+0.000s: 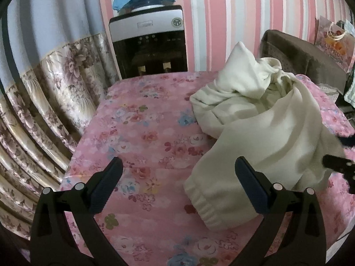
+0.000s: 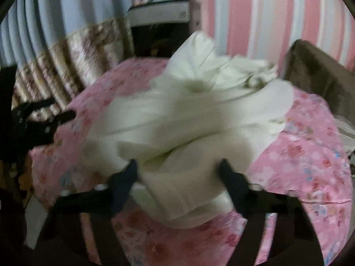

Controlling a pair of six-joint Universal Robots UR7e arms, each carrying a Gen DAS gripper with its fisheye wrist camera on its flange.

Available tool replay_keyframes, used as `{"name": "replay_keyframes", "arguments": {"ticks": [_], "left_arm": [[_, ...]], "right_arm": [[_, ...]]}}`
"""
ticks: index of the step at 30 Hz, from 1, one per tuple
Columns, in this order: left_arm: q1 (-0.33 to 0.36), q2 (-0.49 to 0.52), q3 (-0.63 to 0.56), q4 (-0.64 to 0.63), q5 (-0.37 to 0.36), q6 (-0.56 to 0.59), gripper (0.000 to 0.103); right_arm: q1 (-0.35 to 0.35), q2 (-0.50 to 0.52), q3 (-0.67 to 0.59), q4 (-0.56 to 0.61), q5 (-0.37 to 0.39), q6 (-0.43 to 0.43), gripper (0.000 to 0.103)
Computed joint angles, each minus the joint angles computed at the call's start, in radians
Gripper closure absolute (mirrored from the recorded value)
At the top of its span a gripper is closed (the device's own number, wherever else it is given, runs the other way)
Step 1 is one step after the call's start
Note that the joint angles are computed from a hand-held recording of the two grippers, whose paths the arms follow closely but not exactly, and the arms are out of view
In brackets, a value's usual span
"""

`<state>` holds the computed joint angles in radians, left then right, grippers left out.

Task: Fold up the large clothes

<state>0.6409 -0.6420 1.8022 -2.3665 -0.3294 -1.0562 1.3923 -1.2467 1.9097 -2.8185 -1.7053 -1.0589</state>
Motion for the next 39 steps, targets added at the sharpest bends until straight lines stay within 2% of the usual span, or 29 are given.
{"name": "replay_keyframes", "arguments": {"ticks": [1,2,4,10,16,17,19,21,22,24,27,29,30,32,34,37,39], "left_arm": [[0.002,0.001,-0.001,-0.012,-0.004,0.013,0.003],[0.002,0.002,-0.002,-0.012,-0.004,0.016,0.003],[0.001,-0.001,-0.009,0.016,0.001,-0.002,0.003],[0.01,-0.009,-0.032,0.084,0.018,-0.075,0.003],[0.009,-0.001,-0.07,0.161,0.036,-0.137,0.003],[0.009,0.001,-0.079,0.195,0.042,-0.163,0.003],[0.011,0.003,-0.09,0.226,0.042,-0.192,0.003],[0.012,0.006,-0.085,0.173,0.031,-0.158,0.003],[0.015,0.012,-0.082,0.114,0.018,-0.109,0.003],[0.018,0.029,-0.094,0.07,0.005,-0.049,0.003],[0.02,0.065,-0.136,0.076,0.005,-0.001,0.003],[0.021,0.088,-0.148,-0.015,-0.006,0.089,0.003],[0.02,0.095,-0.149,-0.051,-0.007,0.123,0.003],[0.021,0.107,-0.152,-0.104,0.001,0.183,0.003],[0.028,0.107,-0.156,-0.099,0.011,0.196,0.003],[0.04,0.091,-0.15,-0.069,0.02,0.192,0.003],[0.047,0.079,-0.139,-0.079,0.024,0.213,0.003]], "right_arm": [[-0.002,0.006,0.009,-0.055,-0.006,-0.018,0.09],[-0.009,0.007,0.0,-0.071,0.004,-0.024,0.093],[-0.027,-0.001,-0.026,-0.063,0.029,-0.013,0.095],[-0.061,0.056,-0.118,-0.324,-0.021,-0.066,0.095],[-0.097,0.129,-0.3,-0.425,-0.098,-0.069,0.097],[-0.105,0.139,-0.318,-0.462,-0.11,-0.076,0.102],[-0.119,0.173,-0.369,-0.577,-0.164,-0.108,0.103],[-0.151,0.181,-0.451,-0.527,-0.216,-0.017,0.103],[-0.168,0.161,-0.472,-0.442,-0.202,0.044,0.103],[-0.193,0.088,-0.431,-0.273,-0.092,0.132,0.099],[-0.178,0.036,-0.344,-0.114,0.064,0.122,0.097],[-0.153,0.027,-0.29,-0.044,0.129,0.091,0.063],[-0.143,0.024,-0.266,-0.021,0.153,0.066,0.036],[-0.107,0.037,-0.221,0.003,0.178,0.021,0.033],[-0.083,0.053,-0.204,0.024,0.188,0.015,0.033],[-0.06,0.105,-0.238,0.075,0.162,0.063,0.033],[-0.055,0.146,-0.288,0.156,0.158,0.139,0.033]]}}
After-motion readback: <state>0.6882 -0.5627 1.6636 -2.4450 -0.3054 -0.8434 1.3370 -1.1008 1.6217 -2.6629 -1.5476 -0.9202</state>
